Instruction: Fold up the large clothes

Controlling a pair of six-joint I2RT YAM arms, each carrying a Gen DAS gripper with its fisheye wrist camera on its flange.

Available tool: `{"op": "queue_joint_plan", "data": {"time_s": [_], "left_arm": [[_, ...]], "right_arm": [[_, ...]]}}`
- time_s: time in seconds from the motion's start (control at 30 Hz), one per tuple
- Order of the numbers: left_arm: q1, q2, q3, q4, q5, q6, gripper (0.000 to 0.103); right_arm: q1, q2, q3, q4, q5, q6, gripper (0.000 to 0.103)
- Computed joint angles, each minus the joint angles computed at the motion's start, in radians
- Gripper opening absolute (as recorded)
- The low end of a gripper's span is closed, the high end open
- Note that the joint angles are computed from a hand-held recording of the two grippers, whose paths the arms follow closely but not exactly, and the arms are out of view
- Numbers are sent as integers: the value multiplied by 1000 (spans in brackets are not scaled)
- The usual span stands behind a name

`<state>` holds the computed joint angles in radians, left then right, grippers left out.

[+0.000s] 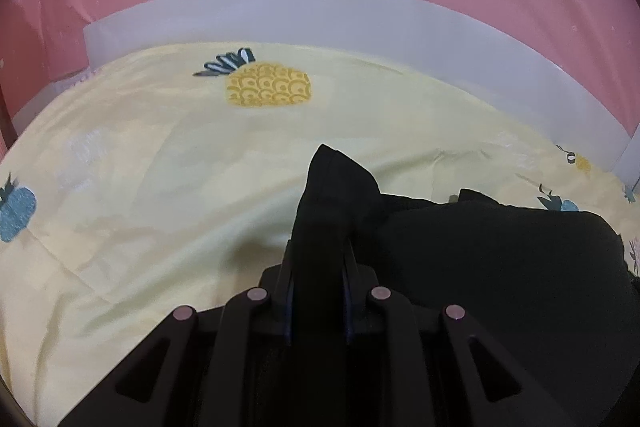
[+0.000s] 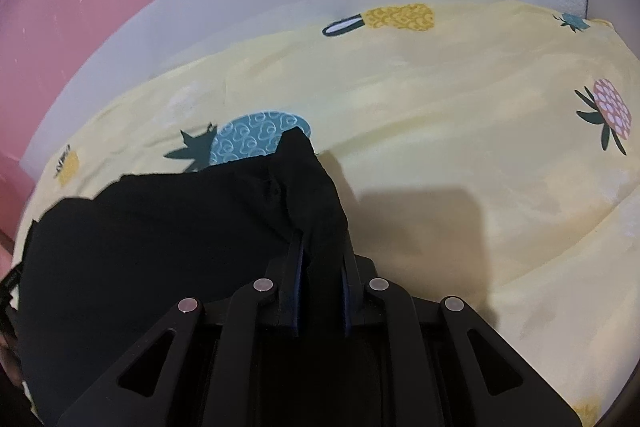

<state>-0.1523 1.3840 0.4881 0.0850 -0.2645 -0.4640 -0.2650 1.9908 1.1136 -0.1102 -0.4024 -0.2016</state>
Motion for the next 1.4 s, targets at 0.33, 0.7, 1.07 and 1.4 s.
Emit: {"op": "queue_joint_plan", "data": {"time_s": [0.33,0.7,1.07,1.4], "left_arm": [[-81,80,99,-128,-120,-22,28],[-279,-407,98,-545,-277,-152,41],[-697,-69,55,-376,-390,-389,50],[-609,78,35,-148,-391,-298,53]], "right_arm": [[53,24,14,0,148,-19,27],[-4,-462,-292,-16,-54,-49,39],[119,-443,-562,282,4,-104,39],[155,-297,-555,477,81,-52,39]]}}
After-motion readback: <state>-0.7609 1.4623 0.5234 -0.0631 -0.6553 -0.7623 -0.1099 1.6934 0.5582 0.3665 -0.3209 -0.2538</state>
